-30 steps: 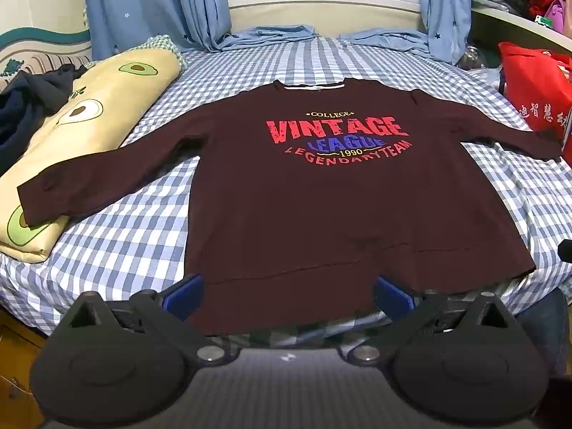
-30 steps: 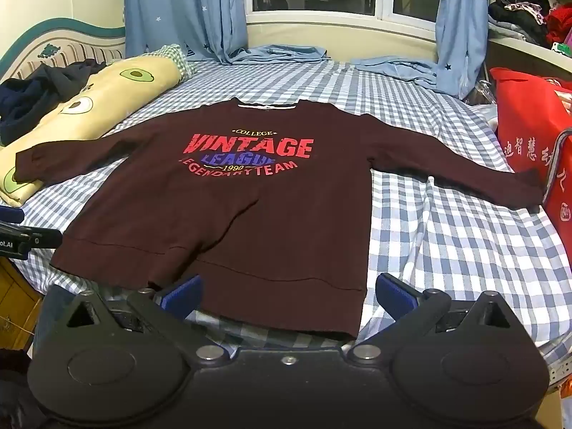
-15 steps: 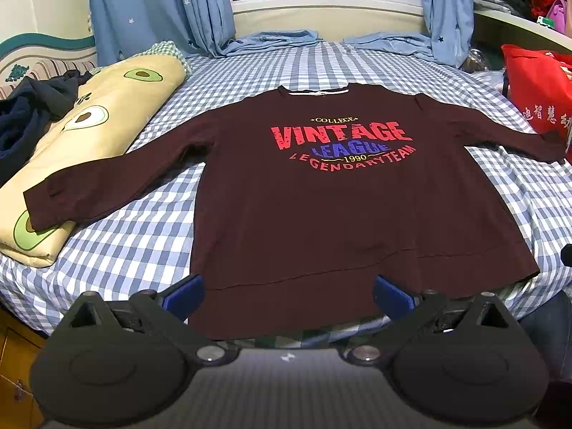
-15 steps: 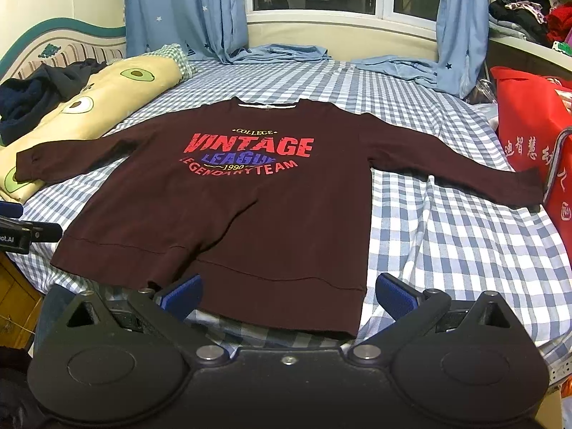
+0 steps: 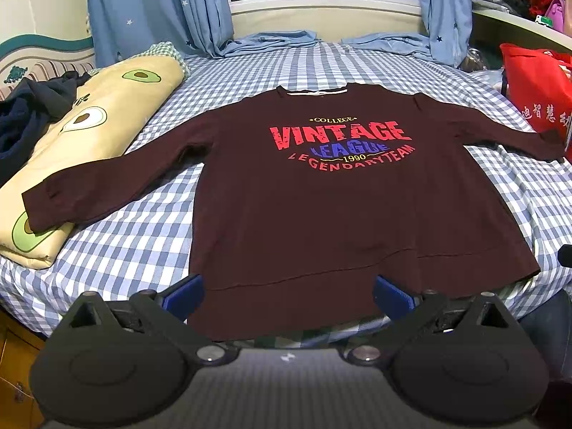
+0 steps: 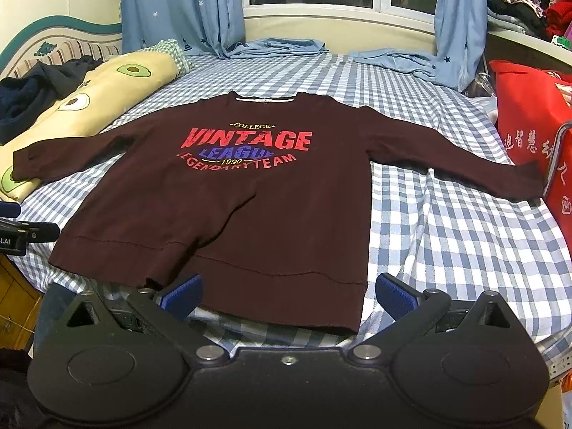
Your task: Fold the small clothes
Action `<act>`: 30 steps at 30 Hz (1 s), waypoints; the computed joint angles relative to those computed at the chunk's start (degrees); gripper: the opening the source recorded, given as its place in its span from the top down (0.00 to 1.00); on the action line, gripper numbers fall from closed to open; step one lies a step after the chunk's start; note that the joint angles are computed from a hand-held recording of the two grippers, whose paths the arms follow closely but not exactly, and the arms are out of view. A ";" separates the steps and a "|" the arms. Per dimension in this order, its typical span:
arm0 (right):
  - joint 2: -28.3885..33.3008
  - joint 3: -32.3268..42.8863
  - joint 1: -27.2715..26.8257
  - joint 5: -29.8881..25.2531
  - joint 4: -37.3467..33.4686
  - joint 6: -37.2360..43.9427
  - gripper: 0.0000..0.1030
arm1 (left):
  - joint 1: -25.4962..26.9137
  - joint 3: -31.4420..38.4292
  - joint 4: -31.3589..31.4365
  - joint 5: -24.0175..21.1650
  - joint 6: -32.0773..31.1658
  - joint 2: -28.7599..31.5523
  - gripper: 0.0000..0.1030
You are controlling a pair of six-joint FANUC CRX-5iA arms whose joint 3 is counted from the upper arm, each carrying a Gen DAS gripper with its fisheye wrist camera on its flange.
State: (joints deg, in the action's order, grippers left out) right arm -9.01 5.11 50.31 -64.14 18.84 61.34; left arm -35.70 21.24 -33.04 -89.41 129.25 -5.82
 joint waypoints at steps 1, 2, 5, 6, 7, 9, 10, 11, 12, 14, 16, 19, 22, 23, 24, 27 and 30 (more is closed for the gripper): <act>0.10 0.10 -0.06 -0.01 -0.17 -0.04 0.00 | 0.02 0.04 -0.03 0.05 -0.12 0.00 0.01; 0.19 0.20 -0.14 -0.05 -0.35 0.05 0.00 | -0.05 0.00 -0.09 0.15 -0.15 -0.04 0.01; 0.40 0.51 -0.24 -0.28 -0.79 0.69 0.00 | -0.10 -0.14 -0.12 0.24 -0.05 -0.14 0.01; 0.50 0.60 -0.23 -0.29 -0.80 0.89 0.00 | -0.01 -0.21 0.02 0.27 0.05 -0.17 0.01; 0.56 0.66 -0.27 -0.25 -0.84 1.06 0.00 | 0.09 -0.25 0.10 0.26 0.15 -0.20 0.01; 0.71 0.77 -0.36 -0.18 -0.90 1.12 0.00 | 0.20 -0.31 0.14 0.20 0.31 -0.25 0.01; 0.68 0.75 -0.31 -0.21 -0.88 1.02 0.00 | 0.32 -0.32 0.22 0.23 0.30 -0.27 0.01; 0.65 0.67 -0.24 -0.22 -0.71 0.91 0.00 | 0.39 -0.30 0.26 0.22 0.26 -0.26 0.01; 0.75 0.72 -0.20 -0.22 -0.57 0.75 0.00 | 0.43 -0.27 0.26 0.20 0.23 -0.20 0.01; 0.98 0.96 -0.29 -0.25 -0.71 0.69 0.00 | 0.55 -0.32 0.41 0.33 0.25 -0.23 0.01; 1.18 1.22 -0.42 -0.35 -0.97 0.88 0.00 | 1.07 -0.61 1.14 0.96 0.36 -0.45 0.01; 1.44 1.51 -0.60 -0.35 -1.22 1.34 0.00 | 2.51 -1.35 3.20 2.38 0.70 -0.97 0.01; 1.48 1.45 -0.78 -0.03 -1.23 1.41 0.00 | 3.40 -1.60 4.36 2.83 0.70 -0.95 0.01; 1.51 1.45 -0.89 0.08 -1.27 1.42 0.00 | 3.59 -1.72 4.58 3.03 0.66 -0.99 0.01; 1.57 1.48 -0.99 0.13 -1.30 1.41 0.00 | 3.65 -1.79 4.67 3.21 0.56 -1.02 0.01; 1.66 1.54 -1.28 0.22 -1.45 1.54 0.00 | 3.52 -2.01 4.39 3.76 0.58 -1.18 0.01; 1.87 1.72 -1.54 0.15 -1.70 1.62 0.00 | 3.54 -1.58 3.92 3.38 0.87 -0.80 0.01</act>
